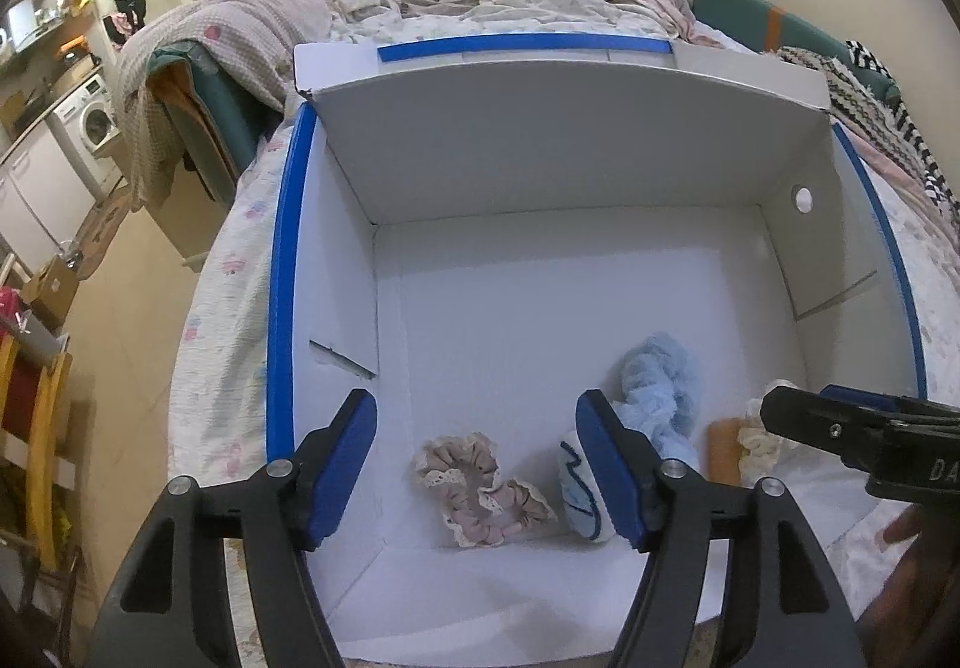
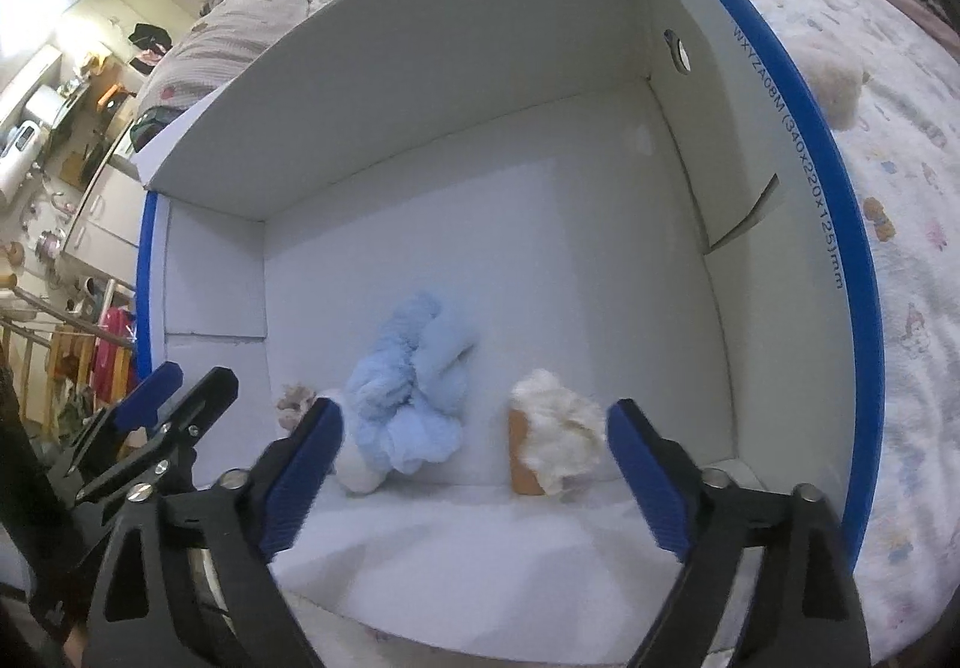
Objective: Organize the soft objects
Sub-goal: 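Open both grippers to drop the scrunchies into the box, then grasp the plastic bag with the left gripper while the right grasps the pink ball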
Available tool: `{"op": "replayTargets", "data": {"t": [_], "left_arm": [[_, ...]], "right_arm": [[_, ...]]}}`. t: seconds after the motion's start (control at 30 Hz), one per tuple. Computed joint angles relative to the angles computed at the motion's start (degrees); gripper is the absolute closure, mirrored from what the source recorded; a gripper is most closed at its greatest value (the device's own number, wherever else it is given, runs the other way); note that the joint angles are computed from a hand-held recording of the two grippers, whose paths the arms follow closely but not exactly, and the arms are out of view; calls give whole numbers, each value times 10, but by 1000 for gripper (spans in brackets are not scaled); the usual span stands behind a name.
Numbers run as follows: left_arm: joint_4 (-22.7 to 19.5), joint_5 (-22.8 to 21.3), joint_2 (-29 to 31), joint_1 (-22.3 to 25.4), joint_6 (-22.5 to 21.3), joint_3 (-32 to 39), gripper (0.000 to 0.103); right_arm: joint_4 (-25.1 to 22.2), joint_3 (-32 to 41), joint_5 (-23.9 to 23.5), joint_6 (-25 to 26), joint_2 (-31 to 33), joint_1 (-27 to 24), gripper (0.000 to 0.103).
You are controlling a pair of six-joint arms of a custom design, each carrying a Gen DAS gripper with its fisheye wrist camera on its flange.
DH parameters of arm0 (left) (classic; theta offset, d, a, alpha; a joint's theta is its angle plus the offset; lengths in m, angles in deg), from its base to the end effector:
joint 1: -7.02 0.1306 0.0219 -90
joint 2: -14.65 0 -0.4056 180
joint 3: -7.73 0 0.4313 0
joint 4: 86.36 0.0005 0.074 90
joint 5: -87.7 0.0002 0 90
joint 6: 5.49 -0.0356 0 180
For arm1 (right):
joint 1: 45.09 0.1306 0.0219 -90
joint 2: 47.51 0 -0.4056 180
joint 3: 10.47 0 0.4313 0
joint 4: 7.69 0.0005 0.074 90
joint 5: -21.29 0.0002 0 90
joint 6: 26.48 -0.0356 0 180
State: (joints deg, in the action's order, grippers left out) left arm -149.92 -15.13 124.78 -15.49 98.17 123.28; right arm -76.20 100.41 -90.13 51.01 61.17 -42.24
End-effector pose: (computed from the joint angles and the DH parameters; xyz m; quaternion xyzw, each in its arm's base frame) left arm 0.6015 -0.2413 0.4597 0.0432 0.9551 0.0175 0.2926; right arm 0.6243 0.0436 0.4332 0.0430 0.9615 0.2072 0.1756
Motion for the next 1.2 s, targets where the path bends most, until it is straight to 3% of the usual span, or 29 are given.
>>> {"op": "replayTargets", "data": {"t": [0.6, 1.2], "left_arm": [[-8, -27, -49, -4, 16, -23, 37], [-5, -19, -154, -6, 56, -149, 37]], "right_arm": [[42, -44, 18, -19, -52, -5, 4], [90, -144, 27, -52, -153, -18, 4]]}}
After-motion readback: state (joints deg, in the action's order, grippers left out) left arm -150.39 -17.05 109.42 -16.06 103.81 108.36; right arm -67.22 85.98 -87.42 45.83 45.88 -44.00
